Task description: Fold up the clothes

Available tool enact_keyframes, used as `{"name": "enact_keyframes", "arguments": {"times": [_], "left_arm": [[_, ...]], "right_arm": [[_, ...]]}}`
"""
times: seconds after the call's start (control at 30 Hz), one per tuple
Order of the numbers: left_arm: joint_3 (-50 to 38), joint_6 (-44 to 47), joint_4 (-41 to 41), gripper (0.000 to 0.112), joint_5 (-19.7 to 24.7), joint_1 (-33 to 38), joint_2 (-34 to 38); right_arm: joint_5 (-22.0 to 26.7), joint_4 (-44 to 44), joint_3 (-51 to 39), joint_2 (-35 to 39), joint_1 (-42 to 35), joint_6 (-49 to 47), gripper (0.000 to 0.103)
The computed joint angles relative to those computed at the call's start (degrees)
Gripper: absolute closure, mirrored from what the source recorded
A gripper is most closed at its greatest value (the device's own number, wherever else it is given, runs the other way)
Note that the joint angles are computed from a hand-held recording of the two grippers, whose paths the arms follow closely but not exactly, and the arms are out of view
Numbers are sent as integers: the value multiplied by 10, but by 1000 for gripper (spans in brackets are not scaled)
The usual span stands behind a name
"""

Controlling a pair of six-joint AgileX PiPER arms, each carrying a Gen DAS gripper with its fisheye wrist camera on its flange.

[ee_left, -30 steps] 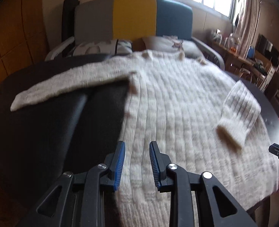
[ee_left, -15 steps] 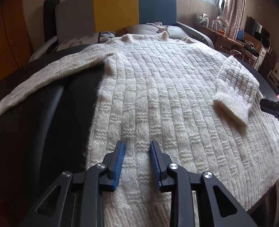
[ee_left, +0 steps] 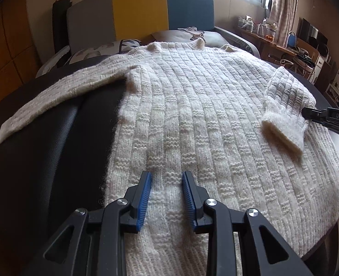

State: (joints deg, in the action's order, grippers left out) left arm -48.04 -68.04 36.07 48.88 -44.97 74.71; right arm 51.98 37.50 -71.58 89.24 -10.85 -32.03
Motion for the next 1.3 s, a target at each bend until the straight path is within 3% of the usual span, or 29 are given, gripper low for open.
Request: {"name": "enact_keyframes", "arguments": {"times": [0.17,0.33,0.47,0.7,0.87,0.97,1.07,1.17,1.3], "left_arm": [[-6,20,-15,84,1,9,1],[-17,60,-29,84,16,9,6],[-20,96,-49,82,17,19,3],[-29,151,-86,82,22,39,-1],[-70,241,-184,83,40,98,10],[-112,269,-183,84,60,103,19],[-165,310,-212,84,25,134,42],[-251,354,-245,84,4,162,112],[-435,489,-397,84,16,201,254]], "right_arm": [[-55,-100,5,-48,45,11,96],[-53,-138,-54,-75,45,18,96],[-22,-140,-142,-62,5,17,96],[81,-96,-314,26,-94,29,96],[54,-148,-269,51,-120,53,96],[51,-157,-242,81,-145,60,96],[118,-143,-247,129,-168,50,95],[122,-116,-213,117,-199,19,93],[98,-112,-180,78,-236,-10,93]]}}
